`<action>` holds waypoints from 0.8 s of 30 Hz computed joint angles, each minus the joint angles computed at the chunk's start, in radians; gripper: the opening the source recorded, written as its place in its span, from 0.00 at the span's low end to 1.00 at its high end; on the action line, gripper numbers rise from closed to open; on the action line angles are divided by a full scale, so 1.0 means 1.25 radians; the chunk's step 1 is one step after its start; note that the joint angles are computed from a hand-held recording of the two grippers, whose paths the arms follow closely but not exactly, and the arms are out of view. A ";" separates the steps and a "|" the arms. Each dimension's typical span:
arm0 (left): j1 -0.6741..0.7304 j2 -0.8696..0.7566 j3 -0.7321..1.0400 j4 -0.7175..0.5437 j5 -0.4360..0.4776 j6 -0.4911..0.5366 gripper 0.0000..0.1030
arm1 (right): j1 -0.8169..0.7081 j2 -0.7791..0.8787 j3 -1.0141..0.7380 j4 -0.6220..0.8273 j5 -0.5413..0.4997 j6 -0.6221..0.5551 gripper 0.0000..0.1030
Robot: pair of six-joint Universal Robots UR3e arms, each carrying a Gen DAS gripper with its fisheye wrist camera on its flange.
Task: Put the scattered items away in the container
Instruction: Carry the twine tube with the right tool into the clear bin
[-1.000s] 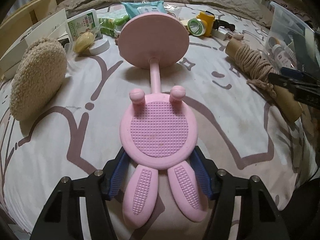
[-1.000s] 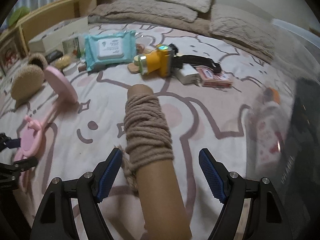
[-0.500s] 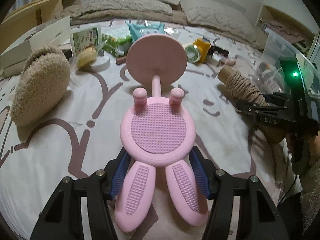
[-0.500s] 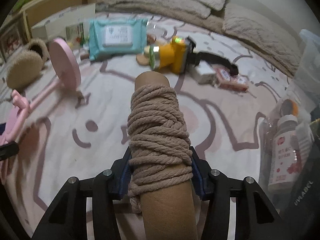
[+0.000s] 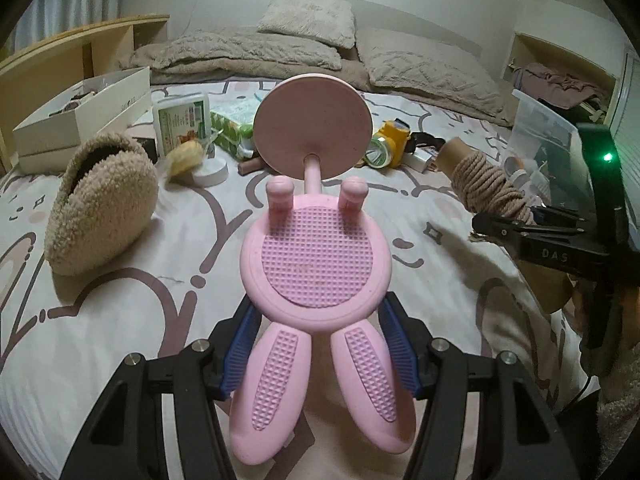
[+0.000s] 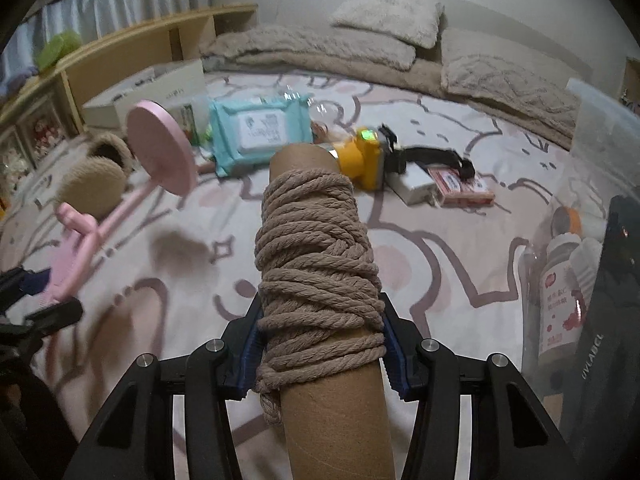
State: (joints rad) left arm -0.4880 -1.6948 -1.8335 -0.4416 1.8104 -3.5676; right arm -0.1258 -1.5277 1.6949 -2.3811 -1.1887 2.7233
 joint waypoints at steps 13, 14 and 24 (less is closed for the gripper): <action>-0.061 0.029 0.017 -0.007 0.074 -0.011 0.59 | -0.092 -0.199 0.065 0.087 0.186 -0.025 0.50; -0.066 0.033 0.018 -0.008 0.075 -0.013 0.59 | -0.105 -0.215 0.067 0.107 0.206 -0.032 0.50; -0.128 0.045 0.073 -0.013 0.097 -0.012 0.59 | -0.293 -0.382 -0.015 0.472 0.370 -0.225 0.50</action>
